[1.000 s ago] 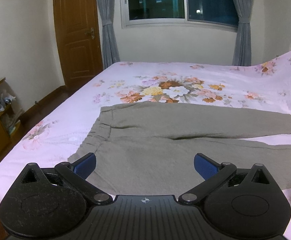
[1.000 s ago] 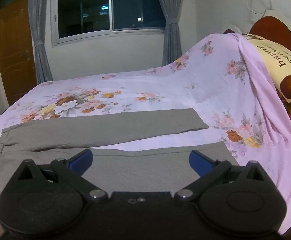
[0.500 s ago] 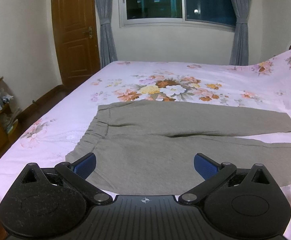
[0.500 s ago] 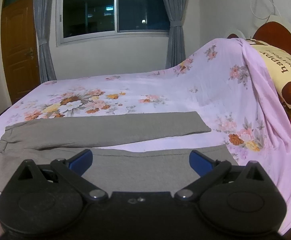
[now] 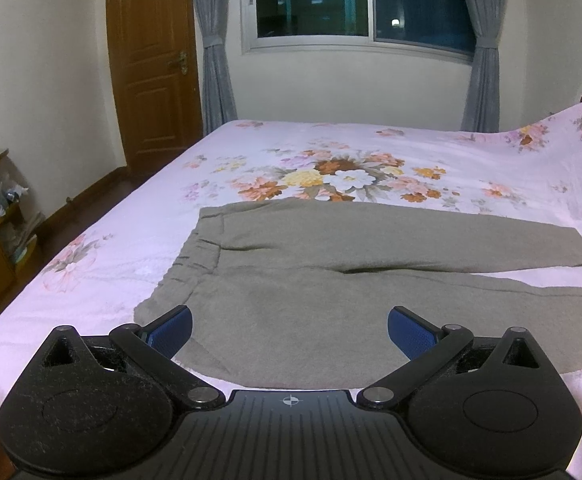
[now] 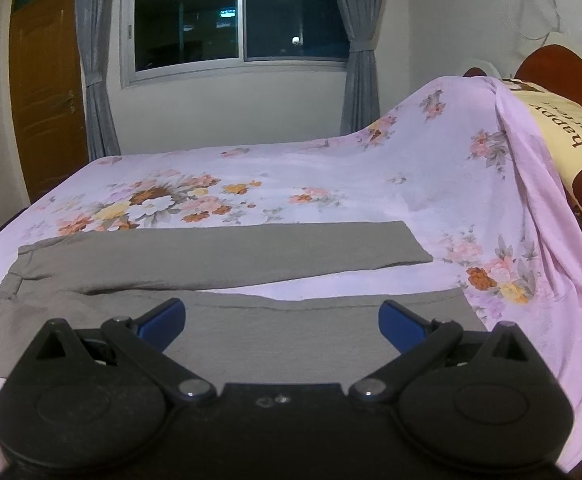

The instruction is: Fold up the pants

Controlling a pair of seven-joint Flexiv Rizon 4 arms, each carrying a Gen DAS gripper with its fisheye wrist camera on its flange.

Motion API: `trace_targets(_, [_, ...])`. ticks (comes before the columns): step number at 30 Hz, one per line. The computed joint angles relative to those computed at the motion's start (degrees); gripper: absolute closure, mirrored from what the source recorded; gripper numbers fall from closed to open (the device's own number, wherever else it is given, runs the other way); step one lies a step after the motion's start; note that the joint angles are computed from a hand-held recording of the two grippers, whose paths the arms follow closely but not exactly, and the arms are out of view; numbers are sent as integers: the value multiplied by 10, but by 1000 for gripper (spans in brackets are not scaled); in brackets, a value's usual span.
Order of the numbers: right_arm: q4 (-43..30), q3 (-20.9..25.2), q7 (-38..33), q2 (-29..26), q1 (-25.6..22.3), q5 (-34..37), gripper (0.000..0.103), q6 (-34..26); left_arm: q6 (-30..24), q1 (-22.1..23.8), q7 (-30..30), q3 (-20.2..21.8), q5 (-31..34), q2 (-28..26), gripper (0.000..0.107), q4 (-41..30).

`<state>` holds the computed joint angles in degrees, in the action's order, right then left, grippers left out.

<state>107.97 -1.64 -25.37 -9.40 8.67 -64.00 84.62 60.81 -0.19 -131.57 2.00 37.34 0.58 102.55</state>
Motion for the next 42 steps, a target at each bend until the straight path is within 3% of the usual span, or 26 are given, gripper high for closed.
trace_targets(14, [4, 13, -30, 2, 9, 19, 0, 10, 4, 16, 7, 1, -2, 14, 4, 15])
trace_targets(27, [-21, -3, -56, -21, 38, 22, 0, 42, 6, 29, 17, 8, -5, 5, 4, 6])
trace_targets(34, [-49, 28, -186, -53, 52, 147, 0, 45, 29, 39, 46, 23, -26, -15, 4, 0])
trace_targets(42, [-133, 85, -343, -122, 62, 281, 12, 15, 51, 52, 91, 49, -62, -68, 4, -33])
